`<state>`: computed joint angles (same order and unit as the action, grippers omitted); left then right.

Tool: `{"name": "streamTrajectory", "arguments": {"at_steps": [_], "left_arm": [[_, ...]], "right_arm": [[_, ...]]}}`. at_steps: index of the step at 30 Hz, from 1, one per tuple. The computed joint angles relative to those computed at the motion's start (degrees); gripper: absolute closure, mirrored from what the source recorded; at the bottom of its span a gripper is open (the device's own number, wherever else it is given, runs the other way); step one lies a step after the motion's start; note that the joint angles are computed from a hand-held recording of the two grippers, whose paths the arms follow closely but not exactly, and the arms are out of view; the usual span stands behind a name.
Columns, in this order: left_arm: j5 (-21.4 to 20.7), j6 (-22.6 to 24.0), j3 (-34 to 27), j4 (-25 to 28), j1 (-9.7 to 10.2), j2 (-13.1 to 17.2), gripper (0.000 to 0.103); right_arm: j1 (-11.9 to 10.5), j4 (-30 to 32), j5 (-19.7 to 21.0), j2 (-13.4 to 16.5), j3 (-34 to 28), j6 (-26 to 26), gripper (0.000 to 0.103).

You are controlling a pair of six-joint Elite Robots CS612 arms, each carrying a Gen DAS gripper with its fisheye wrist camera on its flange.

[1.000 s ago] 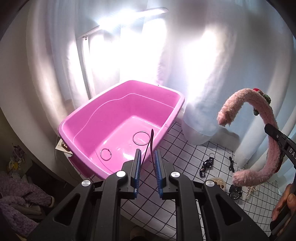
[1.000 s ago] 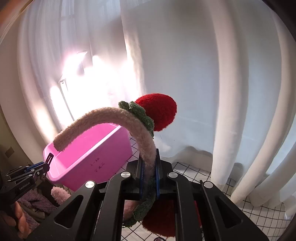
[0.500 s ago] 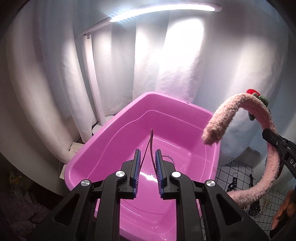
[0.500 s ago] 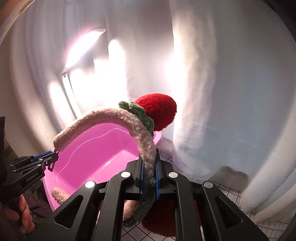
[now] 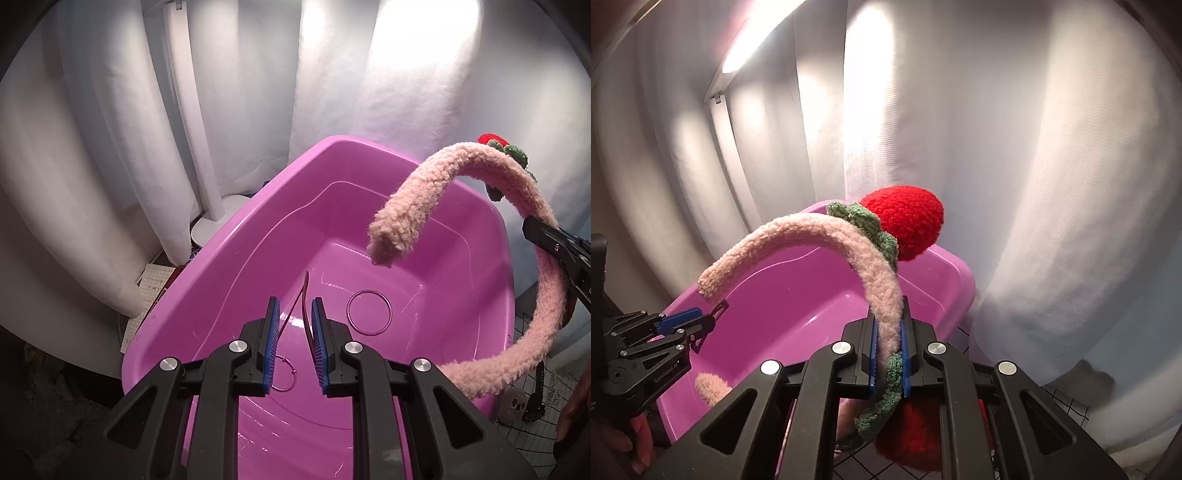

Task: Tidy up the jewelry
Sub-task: 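Carry the hairpins in the left tool and the headband in the right tool over the tub, then open the left tool to drop the hairpins while the right tool drops the headband into the tub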

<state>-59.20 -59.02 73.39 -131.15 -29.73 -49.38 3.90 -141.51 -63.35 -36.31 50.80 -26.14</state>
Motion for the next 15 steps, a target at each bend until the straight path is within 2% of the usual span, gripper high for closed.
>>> {"name": "streamTrajectory", "arguments": {"at_steps": [8,15], "left_arm": [[-3.6,-1.77,-0.7,2.99,1.36,0.74,0.086],[-6.84,-2.16,-1.72,5.53,2.27,1.59,0.086]], "right_arm": [[1.81,7.13,-3.79,2.57,-4.97,-5.47,0.093],[3.73,15.43,-9.0,6.03,-11.42,-9.52,0.091]]}}
